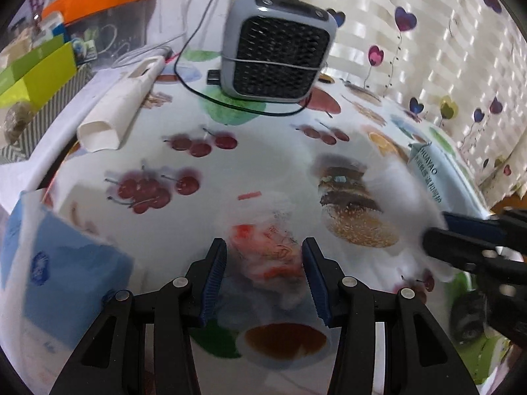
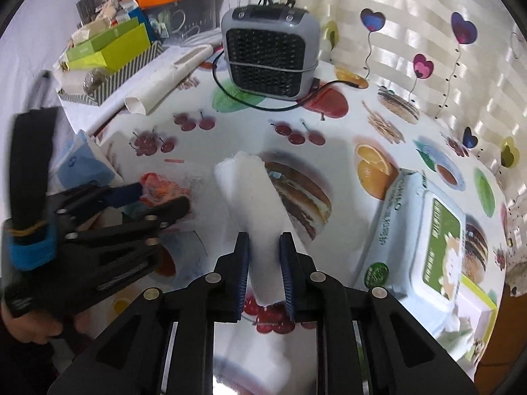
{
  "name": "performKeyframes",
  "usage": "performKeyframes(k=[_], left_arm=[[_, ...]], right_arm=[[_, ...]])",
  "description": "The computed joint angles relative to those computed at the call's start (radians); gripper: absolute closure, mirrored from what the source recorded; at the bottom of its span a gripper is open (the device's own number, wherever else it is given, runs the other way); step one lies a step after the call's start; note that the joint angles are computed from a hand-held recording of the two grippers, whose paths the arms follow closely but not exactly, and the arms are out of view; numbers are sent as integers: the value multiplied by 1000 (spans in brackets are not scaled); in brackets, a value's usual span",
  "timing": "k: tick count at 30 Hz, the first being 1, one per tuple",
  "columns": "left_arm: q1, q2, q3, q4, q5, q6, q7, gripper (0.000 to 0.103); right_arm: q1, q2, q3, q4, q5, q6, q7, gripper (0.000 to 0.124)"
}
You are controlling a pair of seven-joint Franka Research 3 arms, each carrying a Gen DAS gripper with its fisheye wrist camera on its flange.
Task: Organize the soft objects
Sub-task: 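Grasp the white rolled cloth with the right gripper and lift it, then carry the white cloth to the box while the left gripper holds a clear bag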
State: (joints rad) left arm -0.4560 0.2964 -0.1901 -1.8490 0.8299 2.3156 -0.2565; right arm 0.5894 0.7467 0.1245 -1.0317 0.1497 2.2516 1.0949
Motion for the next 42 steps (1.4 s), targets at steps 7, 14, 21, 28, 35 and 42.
performKeyframes(k=[7, 14, 21, 28, 35, 42], left_arm=[[-17, 34, 3, 55, 5, -54, 51, 70], [-60, 17, -2, 73, 75, -105, 24, 77], [-103, 6, -27, 108, 123, -162, 22, 77], [-148, 29, -43, 171, 136, -222, 47, 77], [-210, 96, -37, 291, 153, -242, 93, 78], [-275, 157, -13, 405, 163, -264, 150, 78]], right_arm=[[-40, -133, 29, -202, 62, 119, -26, 105], [-92, -287, 69, -434, 170, 270, -76, 105], [-152, -427, 107, -630, 341, 372, -165, 105], [-190, -574, 107, -813, 555, 440, -290, 105], [-193, -681, 59, -937, 683, 474, -357, 105], [-197, -751, 17, -1008, 796, 490, -429, 105]])
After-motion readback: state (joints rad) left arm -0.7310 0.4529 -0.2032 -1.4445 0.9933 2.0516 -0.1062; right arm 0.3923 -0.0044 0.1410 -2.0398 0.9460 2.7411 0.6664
